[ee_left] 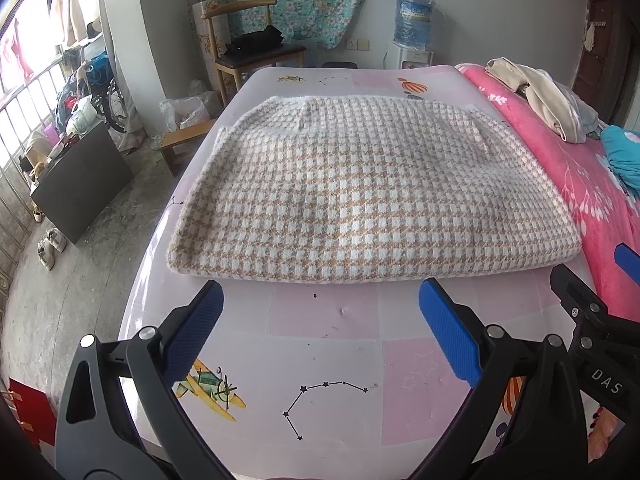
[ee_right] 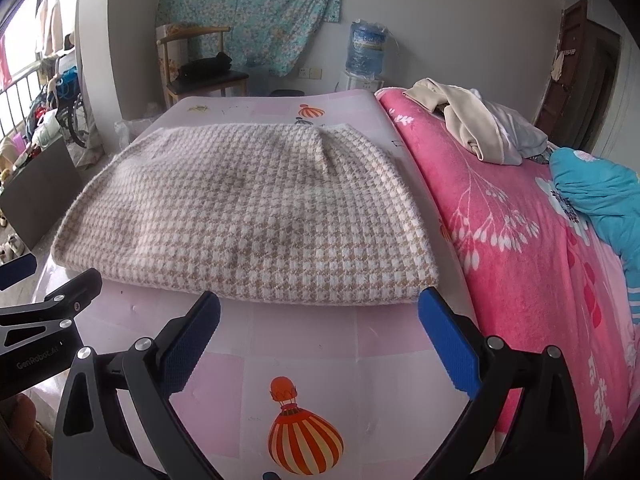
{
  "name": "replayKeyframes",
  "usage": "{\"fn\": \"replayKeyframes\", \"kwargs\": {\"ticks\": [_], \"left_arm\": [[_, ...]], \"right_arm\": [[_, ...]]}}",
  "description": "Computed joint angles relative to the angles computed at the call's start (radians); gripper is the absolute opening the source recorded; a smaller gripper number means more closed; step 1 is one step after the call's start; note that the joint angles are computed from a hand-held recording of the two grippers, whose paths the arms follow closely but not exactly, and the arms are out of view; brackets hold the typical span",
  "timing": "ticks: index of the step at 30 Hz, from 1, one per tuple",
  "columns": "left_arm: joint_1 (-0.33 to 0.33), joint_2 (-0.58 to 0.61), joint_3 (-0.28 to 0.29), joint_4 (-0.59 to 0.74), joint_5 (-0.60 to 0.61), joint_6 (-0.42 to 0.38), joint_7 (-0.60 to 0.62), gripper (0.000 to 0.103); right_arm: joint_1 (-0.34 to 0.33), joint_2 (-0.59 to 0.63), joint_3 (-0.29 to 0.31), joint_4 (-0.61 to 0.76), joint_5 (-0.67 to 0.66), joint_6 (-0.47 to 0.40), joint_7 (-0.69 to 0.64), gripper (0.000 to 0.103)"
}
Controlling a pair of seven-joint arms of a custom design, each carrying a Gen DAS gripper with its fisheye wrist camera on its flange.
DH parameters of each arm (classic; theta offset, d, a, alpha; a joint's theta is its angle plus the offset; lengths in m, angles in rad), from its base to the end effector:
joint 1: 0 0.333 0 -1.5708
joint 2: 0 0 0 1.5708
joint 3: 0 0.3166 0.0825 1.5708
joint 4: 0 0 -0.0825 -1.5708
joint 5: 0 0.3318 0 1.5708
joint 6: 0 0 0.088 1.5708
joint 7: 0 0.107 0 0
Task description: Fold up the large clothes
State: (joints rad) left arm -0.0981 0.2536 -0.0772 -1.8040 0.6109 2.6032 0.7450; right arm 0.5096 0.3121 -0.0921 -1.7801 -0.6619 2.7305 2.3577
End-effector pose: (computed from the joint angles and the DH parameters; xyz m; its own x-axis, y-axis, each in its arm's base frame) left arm 0.6093 -0.1154 0.4880 0.2293 -0.9723 -0.0451 -0.7645 -0.1512 -0.6267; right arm 0.5679 0.2849 0.4749 0.1310 -0.9863 0.0998 -0.7102 -0.1636 -0.6847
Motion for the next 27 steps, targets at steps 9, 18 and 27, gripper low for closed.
{"fn": "replayKeyframes", "kwargs": {"ticks": [9, 18, 27], "left_arm": [[-0.001, 0.002, -0.001, 0.002, -0.005, 0.000, 0.002, 0.095], [-0.001, 0.002, 0.000, 0.000, -0.003, 0.001, 0.002, 0.095], [-0.002, 0.002, 0.001, 0.001, -0.002, 0.000, 0.000, 0.095]], "right_arm": [[-0.001, 0.002, 0.001, 0.003, 0.006, -0.004, -0.004, 0.097], [0.004, -0.004, -0.001, 0.003, -0.016, -0.008, 0.012, 0.097], [0.001, -0.007, 0.003, 0.001, -0.022, -0.009, 0.016, 0.097]]}}
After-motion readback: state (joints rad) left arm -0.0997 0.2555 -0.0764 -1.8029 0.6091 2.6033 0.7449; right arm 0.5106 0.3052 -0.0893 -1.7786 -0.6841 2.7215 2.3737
